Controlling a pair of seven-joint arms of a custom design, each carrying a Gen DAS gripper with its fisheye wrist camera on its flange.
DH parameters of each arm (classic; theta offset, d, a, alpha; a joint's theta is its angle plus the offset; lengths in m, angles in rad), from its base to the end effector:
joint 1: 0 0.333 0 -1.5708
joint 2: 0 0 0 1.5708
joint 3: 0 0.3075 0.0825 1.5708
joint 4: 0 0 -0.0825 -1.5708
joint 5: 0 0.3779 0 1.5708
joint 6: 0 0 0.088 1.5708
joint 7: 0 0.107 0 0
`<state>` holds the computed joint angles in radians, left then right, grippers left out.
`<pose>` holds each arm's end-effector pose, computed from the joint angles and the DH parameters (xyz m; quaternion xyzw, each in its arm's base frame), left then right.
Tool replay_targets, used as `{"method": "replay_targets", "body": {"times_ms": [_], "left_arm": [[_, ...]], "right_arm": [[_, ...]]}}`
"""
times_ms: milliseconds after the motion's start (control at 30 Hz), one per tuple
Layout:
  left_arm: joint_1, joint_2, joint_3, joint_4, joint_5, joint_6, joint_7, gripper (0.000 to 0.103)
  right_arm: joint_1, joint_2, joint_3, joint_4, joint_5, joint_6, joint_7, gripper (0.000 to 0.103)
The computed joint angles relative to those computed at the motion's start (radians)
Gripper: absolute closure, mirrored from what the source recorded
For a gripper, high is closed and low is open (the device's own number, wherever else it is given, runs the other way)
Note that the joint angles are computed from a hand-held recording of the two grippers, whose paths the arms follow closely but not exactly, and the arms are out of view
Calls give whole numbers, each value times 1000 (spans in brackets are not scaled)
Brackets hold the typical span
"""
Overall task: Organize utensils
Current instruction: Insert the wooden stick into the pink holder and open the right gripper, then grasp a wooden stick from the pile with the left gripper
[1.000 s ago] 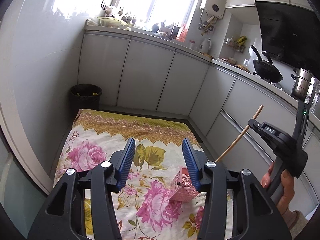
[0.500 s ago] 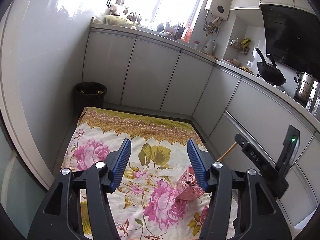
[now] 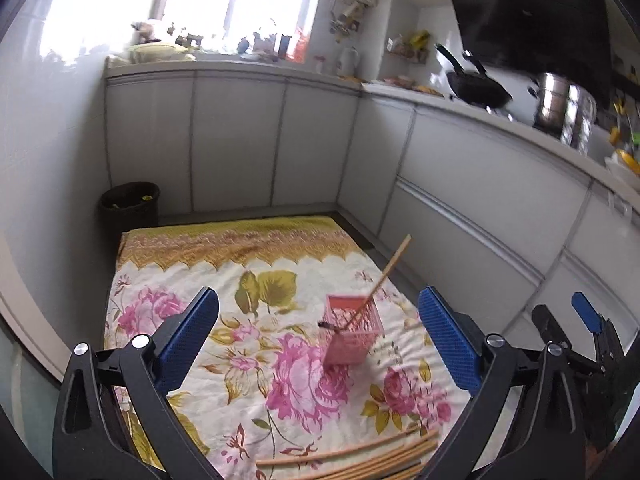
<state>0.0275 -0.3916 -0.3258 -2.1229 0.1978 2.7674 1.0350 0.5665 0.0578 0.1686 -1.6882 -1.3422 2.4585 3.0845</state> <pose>0.4563 -0.1817 0.6774 -0.6280 0.5988 -0.3977 0.2981 0.4635 0.4160 0.6271 -0.5734 0.5585 -0.4110 0.4364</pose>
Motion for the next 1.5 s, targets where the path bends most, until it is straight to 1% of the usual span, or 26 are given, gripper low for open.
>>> {"method": "replay_targets", "body": {"times_ms": [33,67,100,167,233,300,367,400,433,500,533,567,633,700,800,833,867,933,1000,1200,1233,1267,1300,1333,1367,1500], "left_arm": [[-54,19,30,11,-39,-26,77,7],[-103,42,54,28,-77,-63,159,7],[-129,65,60,48,-92,-107,220,7],[-161,104,54,74,-95,-171,313,7],[-195,158,50,114,-100,-243,412,7],[-219,206,43,149,-91,-301,482,7],[-242,261,40,197,-77,-358,553,7],[-254,298,39,237,-69,-408,594,7],[-266,327,40,269,-66,-455,630,7],[-289,405,43,357,-57,-559,691,8],[-299,448,48,408,-59,-611,713,11],[-310,495,52,465,-65,-669,728,15],[-329,595,65,591,-99,-805,743,40],[-353,681,77,698,-109,-916,747,47],[-377,771,93,799,-123,-1023,762,50],[-384,790,99,822,-125,-1045,764,53],[-392,806,105,839,-121,-1061,764,56],[-398,840,112,881,-132,-1097,761,67],[-404,864,119,907,-137,-1121,759,73],[-408,887,126,912,-147,-1125,763,74],[-408,893,127,914,-148,-1126,763,75],[-407,888,127,905,-148,-1113,769,77],[-409,886,129,901,-141,-1107,769,81],[-411,881,133,890,-133,-1098,764,89],[-409,880,137,887,-133,-1092,751,92],[-382,810,137,759,-160,-989,711,95]], "right_arm": [[-5,-23,1,-39,83,2,-26,6],[-16,-51,-1,-88,175,26,-39,6],[-31,-80,-5,-144,269,68,-43,6],[-58,-116,-13,-238,513,133,-102,6],[-72,-130,-29,-310,828,172,-235,6],[-78,-133,-40,-359,1083,177,-351,6],[-85,-128,-38,-385,1219,172,-408,6],[-91,-126,-37,-390,1260,168,-425,6],[-97,-130,-34,-401,1277,173,-425,6],[-109,-140,-25,-418,1263,175,-399,6],[-115,-144,-22,-426,1257,180,-384,6],[-117,-143,-22,-426,1265,185,-381,6],[-122,-143,-26,-431,1295,186,-391,6],[-124,-145,-35,-443,1353,196,-424,6],[-126,-148,-41,-454,1414,200,-468,6],[-127,-148,-41,-458,1425,204,-475,6],[-129,-150,-40,-460,1430,207,-477,6],[-131,-151,-40,-463,1440,211,-485,6],[-130,-148,-42,-463,1461,214,-503,6],[-132,-146,-41,-462,1489,214,-530,6],[-131,-142,-41,-458,1497,211,-538,6],[-129,-138,-42,-455,1509,208,-549,6],[-128,-134,-42,-451,1521,205,-558,6],[-127,-129,-41,-445,1528,198,-567,6],[-127,-124,-40,-439,1534,193,-575,6],[-127,-98,-32,-403,1522,158,-575,6]]}}
